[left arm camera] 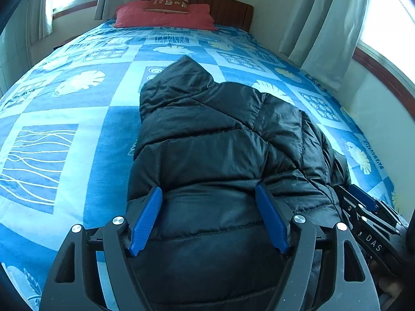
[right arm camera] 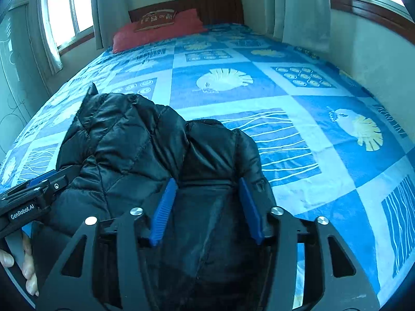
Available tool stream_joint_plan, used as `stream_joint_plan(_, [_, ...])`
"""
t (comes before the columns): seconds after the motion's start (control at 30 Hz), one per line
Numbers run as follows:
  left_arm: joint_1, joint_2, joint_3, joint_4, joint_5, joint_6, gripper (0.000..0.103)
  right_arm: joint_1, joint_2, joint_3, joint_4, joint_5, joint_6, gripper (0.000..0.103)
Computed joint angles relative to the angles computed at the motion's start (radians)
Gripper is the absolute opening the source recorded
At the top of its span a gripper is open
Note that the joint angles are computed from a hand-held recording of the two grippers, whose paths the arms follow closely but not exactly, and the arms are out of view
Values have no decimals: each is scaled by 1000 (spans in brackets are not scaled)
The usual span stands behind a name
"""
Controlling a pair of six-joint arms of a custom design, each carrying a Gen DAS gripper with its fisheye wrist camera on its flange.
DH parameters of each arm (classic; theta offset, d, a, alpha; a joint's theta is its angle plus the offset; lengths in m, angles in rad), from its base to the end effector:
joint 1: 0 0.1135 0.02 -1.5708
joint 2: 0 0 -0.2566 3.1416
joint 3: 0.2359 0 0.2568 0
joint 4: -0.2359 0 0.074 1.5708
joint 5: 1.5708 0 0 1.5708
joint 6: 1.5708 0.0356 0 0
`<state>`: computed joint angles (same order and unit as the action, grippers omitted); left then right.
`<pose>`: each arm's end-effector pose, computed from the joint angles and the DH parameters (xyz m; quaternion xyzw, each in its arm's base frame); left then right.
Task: Fold large clothes
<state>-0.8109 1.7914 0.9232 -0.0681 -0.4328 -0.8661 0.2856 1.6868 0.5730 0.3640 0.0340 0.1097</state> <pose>0.2494 -0.2408 0.1265 -0.0926 0.9257 -0.0902 0.3554 0.2824 0.0816 0.0961 -0.0738 0.9138 0.0631 0.3943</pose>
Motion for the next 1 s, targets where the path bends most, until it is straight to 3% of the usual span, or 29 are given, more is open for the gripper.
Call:
stream_joint_plan(0.17, [6,-106,-80,-6,36,-58,75,-27,-98,-59,-32,1,32,63])
stream_joint_plan(0.3, [11,-216,-186,15,65,-131,75,-94,-165,-105,-56,-68,53,66])
stream_joint_plan(0.53, [-6,-377,-353,5,43,-359,75,-169,-197,-142,-81,-184,95,66])
stream_joint_plan(0.67, [20,-396,-475,218,157,-441,75,-216,-142,-109,-95,-276,118,70])
stream_joint_plan(0.77, [26,-359,-520,347,187,-487,76,-252,-85,-70,-103,-338,125,76])
stream_joint_plan(0.9, [24,-281,-566,533,210,-565,79,-313,43,-9,-91,-466,150,84])
stream_joint_plan(1.0, [38,-186,-598,708,262,-621,85,-371,182,47,-66,-625,177,89])
